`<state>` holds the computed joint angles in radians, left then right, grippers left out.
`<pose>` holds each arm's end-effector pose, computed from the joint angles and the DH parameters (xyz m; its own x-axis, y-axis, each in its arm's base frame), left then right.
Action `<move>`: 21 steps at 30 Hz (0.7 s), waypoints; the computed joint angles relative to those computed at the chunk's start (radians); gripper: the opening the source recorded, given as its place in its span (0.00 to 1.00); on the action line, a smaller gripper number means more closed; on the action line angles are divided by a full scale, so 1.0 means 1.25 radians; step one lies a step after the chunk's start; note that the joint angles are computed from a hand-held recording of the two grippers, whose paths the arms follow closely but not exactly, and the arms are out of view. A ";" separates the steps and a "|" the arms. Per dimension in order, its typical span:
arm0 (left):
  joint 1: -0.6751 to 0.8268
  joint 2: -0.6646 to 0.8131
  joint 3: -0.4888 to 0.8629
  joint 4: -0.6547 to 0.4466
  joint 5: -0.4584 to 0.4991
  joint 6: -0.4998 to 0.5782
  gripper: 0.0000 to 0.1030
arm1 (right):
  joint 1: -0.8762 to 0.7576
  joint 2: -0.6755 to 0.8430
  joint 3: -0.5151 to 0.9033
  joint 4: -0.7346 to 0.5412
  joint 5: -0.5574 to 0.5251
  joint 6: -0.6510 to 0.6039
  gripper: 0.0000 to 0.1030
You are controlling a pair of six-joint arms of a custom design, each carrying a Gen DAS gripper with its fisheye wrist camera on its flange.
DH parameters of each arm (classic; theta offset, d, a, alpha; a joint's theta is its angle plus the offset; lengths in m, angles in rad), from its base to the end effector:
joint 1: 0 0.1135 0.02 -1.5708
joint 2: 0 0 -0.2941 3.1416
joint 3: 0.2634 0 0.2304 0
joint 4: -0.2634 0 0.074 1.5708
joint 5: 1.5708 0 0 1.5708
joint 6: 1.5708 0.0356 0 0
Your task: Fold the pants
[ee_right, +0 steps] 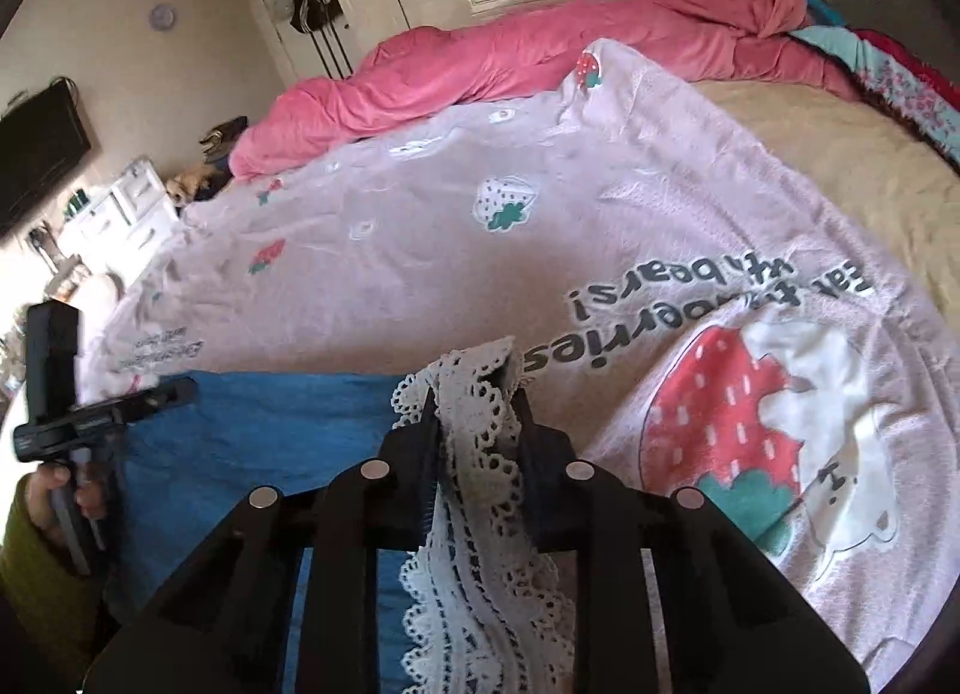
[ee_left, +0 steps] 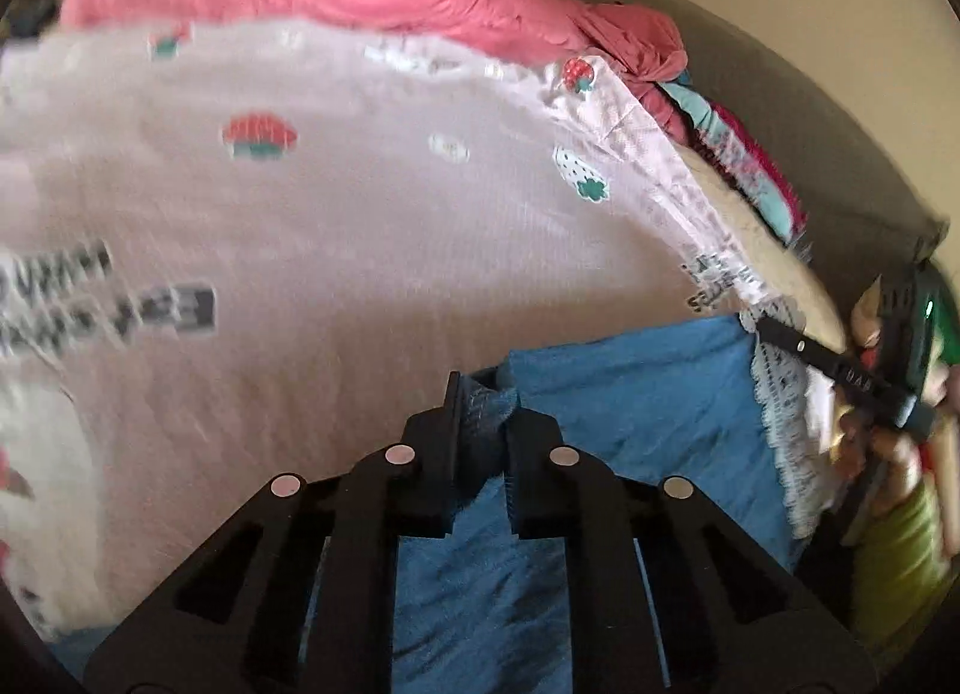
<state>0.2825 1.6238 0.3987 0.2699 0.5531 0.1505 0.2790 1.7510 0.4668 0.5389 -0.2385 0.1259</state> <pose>0.2238 0.0455 0.1331 -0.7671 -0.0898 -0.6352 0.1711 0.9257 -0.3375 0.2601 0.0832 0.1328 -0.7014 -0.0740 -0.7090 -0.3492 0.9028 0.2512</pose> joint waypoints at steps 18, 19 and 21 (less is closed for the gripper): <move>0.084 -0.077 -0.062 -0.043 -0.053 0.046 0.33 | -0.084 -0.096 -0.089 0.010 0.011 0.065 0.53; 0.098 -0.107 -0.069 -0.065 -0.052 0.055 0.37 | -0.114 -0.126 -0.121 0.016 -0.049 0.080 0.56; 0.133 -0.173 -0.089 -0.103 -0.037 0.077 0.41 | -0.155 -0.196 -0.192 -0.001 -0.130 0.087 0.56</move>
